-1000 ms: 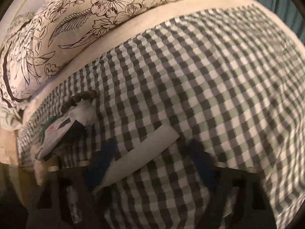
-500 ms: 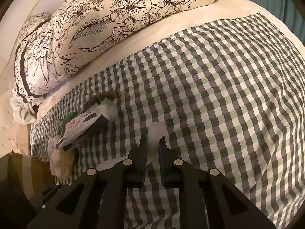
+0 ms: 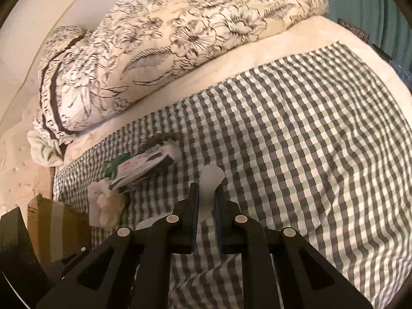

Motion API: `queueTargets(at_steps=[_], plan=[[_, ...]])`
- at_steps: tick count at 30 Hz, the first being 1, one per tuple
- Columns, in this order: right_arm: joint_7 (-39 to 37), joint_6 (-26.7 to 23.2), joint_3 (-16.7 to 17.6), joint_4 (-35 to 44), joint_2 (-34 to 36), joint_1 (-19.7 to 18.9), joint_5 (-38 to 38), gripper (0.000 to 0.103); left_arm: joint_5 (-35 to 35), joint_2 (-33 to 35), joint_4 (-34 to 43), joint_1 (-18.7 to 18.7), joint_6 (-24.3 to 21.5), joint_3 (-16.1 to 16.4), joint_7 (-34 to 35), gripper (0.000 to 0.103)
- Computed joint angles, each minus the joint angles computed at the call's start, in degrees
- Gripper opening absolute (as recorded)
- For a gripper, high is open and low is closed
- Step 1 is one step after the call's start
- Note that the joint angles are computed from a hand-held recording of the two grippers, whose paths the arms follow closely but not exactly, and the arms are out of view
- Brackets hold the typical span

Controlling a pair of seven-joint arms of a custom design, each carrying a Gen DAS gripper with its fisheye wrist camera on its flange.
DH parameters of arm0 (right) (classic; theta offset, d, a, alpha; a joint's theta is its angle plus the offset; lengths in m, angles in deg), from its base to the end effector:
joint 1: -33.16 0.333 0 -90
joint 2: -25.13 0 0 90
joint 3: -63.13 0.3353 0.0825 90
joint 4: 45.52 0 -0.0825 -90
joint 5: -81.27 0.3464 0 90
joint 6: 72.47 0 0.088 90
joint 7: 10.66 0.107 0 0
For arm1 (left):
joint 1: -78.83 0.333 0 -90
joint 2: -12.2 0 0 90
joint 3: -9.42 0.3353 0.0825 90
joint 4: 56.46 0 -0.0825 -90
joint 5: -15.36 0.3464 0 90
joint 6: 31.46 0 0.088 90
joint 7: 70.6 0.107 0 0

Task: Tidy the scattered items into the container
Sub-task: 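Carry the white tube into the cardboard box and release it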

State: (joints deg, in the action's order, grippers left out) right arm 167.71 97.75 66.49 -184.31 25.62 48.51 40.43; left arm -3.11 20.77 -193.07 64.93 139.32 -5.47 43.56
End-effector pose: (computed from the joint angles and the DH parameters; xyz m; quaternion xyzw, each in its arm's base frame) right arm 0.4514 0.2002 0.4015 -0.4700 0.8333 -0.1098 0.2694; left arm 0.4671 -0.2288 0.3562 -0.4513 0.8617 -0.2138 0.0902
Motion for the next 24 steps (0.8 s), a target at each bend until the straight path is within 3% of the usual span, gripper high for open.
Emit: queueTargets(at_steps=[3, 6, 12, 24], plan=[[-4.7, -1.9, 1.2, -0.4, -2.3, 1.1, 5.2, 0.011, -1.7, -3.6, -1.8, 0.9, -1.0, 0.0, 1.0, 0.013], [-9.9, -4.6, 2.4, 1.2, -3.7, 2.4, 10.1, 0.011, 1.0, -8.0, -4.2, 1.0, -2.3, 1.6, -0.8, 0.013], [-16.4, -12.2, 5.1, 10.5, -3.6, 5.4, 13.1, 0.011, -4.6, -17.0, -6.4, 2.5, -6.7, 5.3, 3.3, 0.013], [-23.3, -19.0, 6.6, 38.8, 11.6, 15.3, 12.4, 0.011, -0.4, -24.2, 0.1, 14.3, -15.8, 11.9, 1.7, 0.014]])
